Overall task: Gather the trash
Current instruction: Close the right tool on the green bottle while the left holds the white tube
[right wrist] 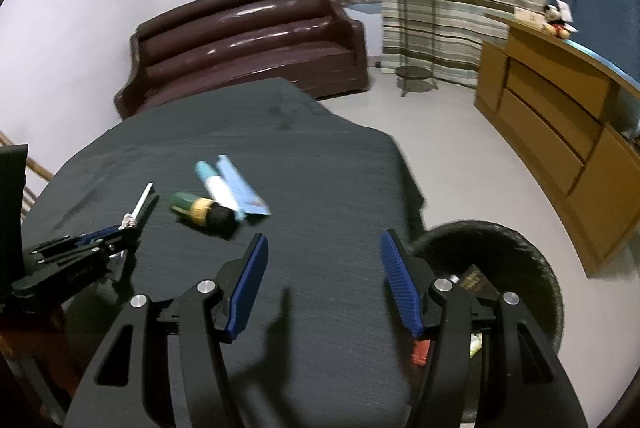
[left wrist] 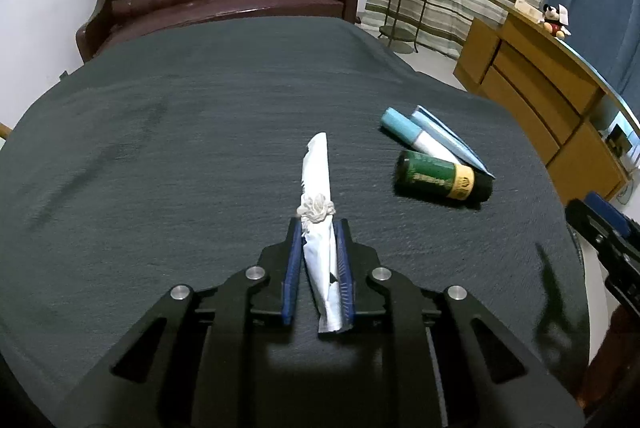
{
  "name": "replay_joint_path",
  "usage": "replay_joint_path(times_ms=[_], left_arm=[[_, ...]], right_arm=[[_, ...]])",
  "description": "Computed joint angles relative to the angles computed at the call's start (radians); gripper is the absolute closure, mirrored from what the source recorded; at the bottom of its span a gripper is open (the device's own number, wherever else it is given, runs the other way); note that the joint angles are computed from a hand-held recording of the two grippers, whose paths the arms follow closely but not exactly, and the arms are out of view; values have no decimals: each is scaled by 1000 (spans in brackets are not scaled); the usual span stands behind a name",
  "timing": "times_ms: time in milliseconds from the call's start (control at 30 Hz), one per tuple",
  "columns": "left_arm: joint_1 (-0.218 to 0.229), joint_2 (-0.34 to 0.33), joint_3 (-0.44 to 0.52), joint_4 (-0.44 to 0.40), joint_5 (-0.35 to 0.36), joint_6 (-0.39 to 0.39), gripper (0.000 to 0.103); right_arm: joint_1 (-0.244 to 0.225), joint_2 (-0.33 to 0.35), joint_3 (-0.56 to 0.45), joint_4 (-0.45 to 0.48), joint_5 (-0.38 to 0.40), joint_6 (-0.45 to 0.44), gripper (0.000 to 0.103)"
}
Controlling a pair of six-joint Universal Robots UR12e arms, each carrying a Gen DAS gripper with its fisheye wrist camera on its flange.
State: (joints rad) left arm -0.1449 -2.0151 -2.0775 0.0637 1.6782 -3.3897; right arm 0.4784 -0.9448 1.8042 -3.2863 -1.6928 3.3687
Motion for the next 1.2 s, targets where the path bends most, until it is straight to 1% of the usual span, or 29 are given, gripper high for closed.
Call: replay_joint_path(times_ms=[200, 433, 600, 733, 933, 1100, 1200], left_arm=[[26, 22, -36, 33, 17, 9, 86], [71, 45, -75, 54, 12, 3, 86], [94, 50, -90, 66, -1, -5, 86], [101, 52, -98, 77, -16, -8, 86], [106, 51, -101, 80, -28, -14, 86], [109, 52, -104, 81, -30, -13, 86], [111, 51, -105, 83, -31, -9, 86]], right_arm=[[19, 25, -54, 32, 40, -40, 45], [33, 54, -117, 84, 71, -86, 45], [36, 69, -149, 130, 89, -96, 45], [39, 76, -167, 161, 90, -106, 45], [40, 76, -179, 208, 117, -112, 45], [38, 72, -175, 222, 162, -117, 45], [40, 70, -172, 220, 167, -126, 45]])
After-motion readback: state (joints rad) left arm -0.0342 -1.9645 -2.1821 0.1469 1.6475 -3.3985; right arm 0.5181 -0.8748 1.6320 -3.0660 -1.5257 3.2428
